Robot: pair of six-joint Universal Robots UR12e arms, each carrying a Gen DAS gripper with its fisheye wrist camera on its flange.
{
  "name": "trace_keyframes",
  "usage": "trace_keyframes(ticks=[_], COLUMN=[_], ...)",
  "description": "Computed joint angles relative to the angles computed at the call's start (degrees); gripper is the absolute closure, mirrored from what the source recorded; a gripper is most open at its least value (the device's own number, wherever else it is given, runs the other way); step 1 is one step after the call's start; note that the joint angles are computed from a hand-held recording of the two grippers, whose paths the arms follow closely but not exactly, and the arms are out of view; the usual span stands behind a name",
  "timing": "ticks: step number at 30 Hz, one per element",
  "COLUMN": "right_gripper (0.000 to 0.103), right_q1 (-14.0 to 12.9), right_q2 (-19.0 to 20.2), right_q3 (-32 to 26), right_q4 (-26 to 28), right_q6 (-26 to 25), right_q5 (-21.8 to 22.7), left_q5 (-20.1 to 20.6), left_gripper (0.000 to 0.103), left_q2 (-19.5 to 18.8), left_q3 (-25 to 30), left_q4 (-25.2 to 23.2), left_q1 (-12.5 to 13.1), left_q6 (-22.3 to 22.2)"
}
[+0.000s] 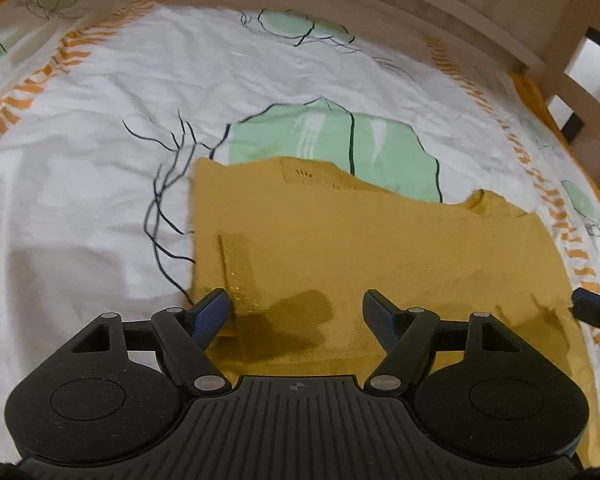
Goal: Fold small clothes
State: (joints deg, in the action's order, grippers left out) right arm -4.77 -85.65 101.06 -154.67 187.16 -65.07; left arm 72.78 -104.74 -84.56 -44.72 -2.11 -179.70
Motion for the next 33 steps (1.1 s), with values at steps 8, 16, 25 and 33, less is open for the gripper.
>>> trace_keyframes(ticks=[8,16,25,33], right_gripper=[0.038,0.035,0.025,0.021], right_q1=[-0.8,-0.8,-0.8,-0.8], right_q2=[-0.1,-0.4,-0.5,-0.5], right_q3=[0.2,0.4,0.2,-0.1], right_q4=[-0.4,0.1,3.4,6.7], right_q6=[1.2,-0.7,-0.7,0.7], right_q5=[1.7,1.8,0.3,-1.2], left_q5=[-2.0,3.0,3.1,2.0], left_gripper=[0.031,0.031,0.07,0.097], left_q2=[-0.9,-1.1,-1.5,-0.6], left_q3=[-0.2,-0.5,0.6,-0.8], left_q4=[0.9,3.7,1.6,5.8], left_q1=[0.6,-0.4,-0.5,-0.1], left_q6=[-3.0,-4.3,-6.4,-9.0])
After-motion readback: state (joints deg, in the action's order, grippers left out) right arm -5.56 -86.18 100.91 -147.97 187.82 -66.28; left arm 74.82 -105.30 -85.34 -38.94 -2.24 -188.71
